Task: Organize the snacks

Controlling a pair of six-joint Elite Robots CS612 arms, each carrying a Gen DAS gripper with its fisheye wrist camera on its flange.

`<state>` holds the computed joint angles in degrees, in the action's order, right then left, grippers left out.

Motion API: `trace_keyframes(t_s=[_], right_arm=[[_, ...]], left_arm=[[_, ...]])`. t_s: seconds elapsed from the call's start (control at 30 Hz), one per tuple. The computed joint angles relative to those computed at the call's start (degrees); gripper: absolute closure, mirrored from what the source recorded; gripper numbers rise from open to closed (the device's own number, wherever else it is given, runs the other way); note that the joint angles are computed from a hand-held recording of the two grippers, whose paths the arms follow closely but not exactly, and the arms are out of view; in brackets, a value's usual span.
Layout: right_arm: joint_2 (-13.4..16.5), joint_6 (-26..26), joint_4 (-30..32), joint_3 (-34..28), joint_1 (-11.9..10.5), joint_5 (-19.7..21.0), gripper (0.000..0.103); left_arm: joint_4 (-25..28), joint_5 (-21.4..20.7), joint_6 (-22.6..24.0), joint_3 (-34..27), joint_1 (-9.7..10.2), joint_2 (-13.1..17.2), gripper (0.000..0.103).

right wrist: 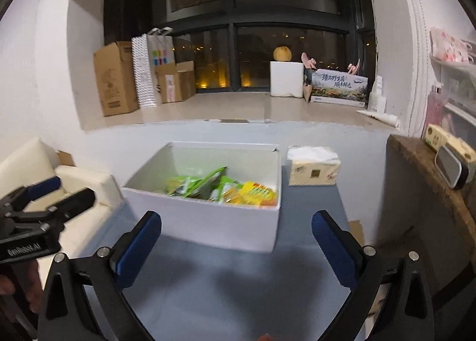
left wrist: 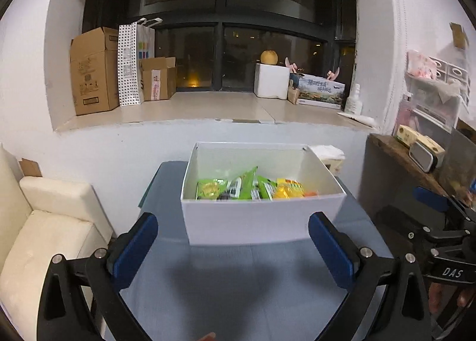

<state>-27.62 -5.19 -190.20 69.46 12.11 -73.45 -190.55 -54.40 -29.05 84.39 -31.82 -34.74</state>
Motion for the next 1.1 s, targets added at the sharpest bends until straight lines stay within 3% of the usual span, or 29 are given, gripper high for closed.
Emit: trace_keyframes(t_s=[0.17, 0.23, 0.43, 1.1], right_arm=[[-2.5, 2.9, -2.8, 6.5, -0.3, -0.5, 0.0], [-3.2, 4.1, -2.6, 8.5, -0.9, 1.5, 0.0], [-5.1, 4.8, -3.7, 11.9, -1.7, 1.7, 0.0], [-6.8, 2.5, -4.2, 14.1, -1.7, 3.4, 0.0]], left_arm=[[-0.3, 1.1, -1.5, 5.1, -2.49, -2.3, 0.0], [-0.6, 1.6, -2.2, 6.8, -3.32, -3.0, 0.0], [-2.4, 1.9, -3.3, 10.1, -4.74, -4.8, 0.0], [-2.3, 2.3, -4.5, 11.2, -5.27, -5.9, 0.0]])
